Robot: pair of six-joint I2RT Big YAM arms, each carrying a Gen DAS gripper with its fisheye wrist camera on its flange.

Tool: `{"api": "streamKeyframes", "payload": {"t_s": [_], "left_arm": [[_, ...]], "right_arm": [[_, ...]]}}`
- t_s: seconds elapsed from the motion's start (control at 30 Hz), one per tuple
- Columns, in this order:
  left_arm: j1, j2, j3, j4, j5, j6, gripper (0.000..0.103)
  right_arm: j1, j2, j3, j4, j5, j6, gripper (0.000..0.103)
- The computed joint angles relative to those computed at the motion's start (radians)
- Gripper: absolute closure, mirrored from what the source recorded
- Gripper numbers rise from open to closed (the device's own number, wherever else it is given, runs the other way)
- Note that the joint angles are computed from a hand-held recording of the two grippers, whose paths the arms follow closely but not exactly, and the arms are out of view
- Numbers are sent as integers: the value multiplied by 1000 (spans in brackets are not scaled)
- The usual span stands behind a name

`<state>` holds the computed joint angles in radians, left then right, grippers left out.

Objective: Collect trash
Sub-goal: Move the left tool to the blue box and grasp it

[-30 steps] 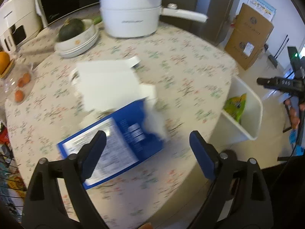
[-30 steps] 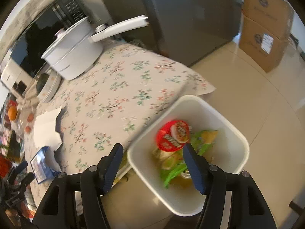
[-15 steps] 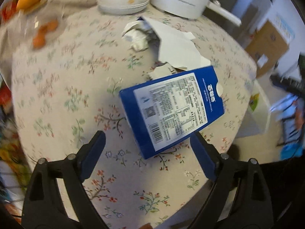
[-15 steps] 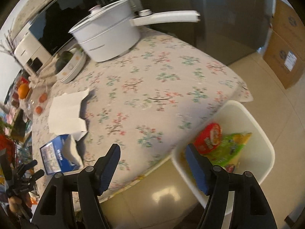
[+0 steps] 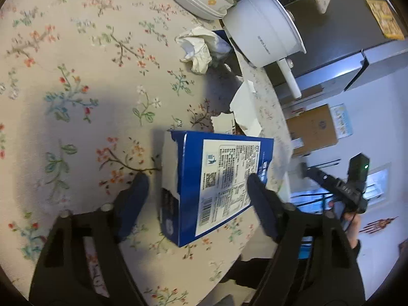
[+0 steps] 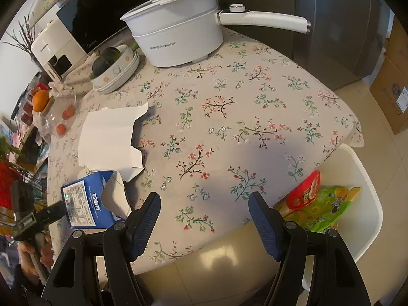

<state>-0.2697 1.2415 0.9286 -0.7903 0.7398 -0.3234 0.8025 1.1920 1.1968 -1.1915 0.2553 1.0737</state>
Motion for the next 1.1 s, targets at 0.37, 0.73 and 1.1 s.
{"api": "streamKeyframes", "payload": {"t_s": [0.37, 0.73, 1.1], "left_arm": [[8, -50, -24, 62, 98, -129, 70], [-12, -188, 20, 44, -26, -176, 76], [14, -307, 74, 47, -256, -149, 76]], "right_arm": [[3, 0, 3, -20, 8, 5, 30], [6, 0, 13, -17, 14, 8, 30], [22, 97, 90, -10, 11, -18, 30]]}}
